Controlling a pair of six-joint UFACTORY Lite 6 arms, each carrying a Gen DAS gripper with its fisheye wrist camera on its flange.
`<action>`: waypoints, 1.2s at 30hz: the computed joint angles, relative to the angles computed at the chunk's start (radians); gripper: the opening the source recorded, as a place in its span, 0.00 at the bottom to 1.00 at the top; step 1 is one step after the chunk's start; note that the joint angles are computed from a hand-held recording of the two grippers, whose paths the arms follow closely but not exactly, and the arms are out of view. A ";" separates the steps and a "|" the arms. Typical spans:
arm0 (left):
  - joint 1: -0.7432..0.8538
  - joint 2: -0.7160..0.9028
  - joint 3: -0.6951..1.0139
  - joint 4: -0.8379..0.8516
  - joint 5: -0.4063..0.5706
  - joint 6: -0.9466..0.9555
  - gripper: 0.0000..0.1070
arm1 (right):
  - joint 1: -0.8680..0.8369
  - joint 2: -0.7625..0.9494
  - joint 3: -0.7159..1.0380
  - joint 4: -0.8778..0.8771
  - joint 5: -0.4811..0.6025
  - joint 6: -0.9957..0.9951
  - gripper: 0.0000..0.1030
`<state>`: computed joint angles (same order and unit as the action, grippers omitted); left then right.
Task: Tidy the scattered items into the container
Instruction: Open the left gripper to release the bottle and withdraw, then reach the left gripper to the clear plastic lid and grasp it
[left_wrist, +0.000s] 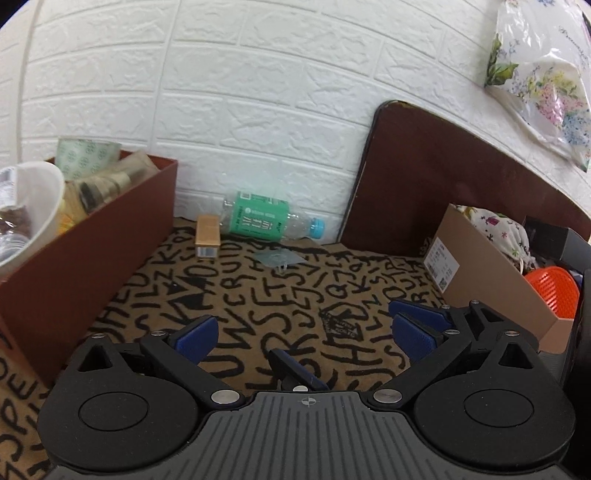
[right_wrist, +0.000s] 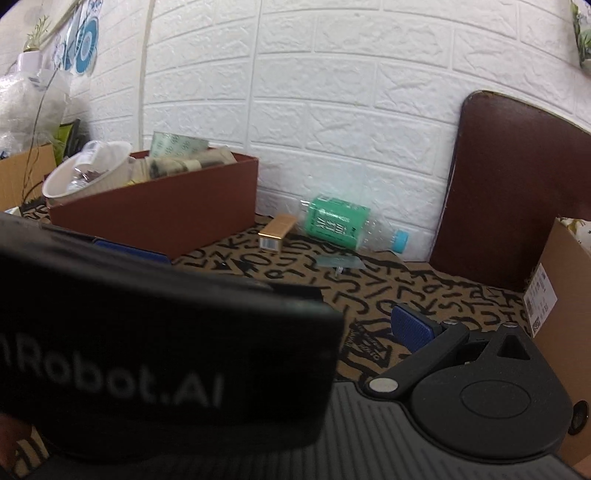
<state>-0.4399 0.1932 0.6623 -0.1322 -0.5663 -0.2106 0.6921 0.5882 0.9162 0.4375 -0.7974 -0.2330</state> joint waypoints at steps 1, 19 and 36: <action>0.012 0.024 0.022 0.036 -0.001 -0.036 0.96 | -0.012 0.012 0.012 -0.010 0.005 -0.005 1.00; 0.114 0.465 0.482 0.217 0.052 -0.083 0.79 | -0.200 0.252 0.335 -0.136 0.178 -0.016 0.92; 0.208 0.792 0.950 0.626 0.174 -0.425 0.63 | -0.288 0.545 0.836 -0.410 0.444 0.171 0.71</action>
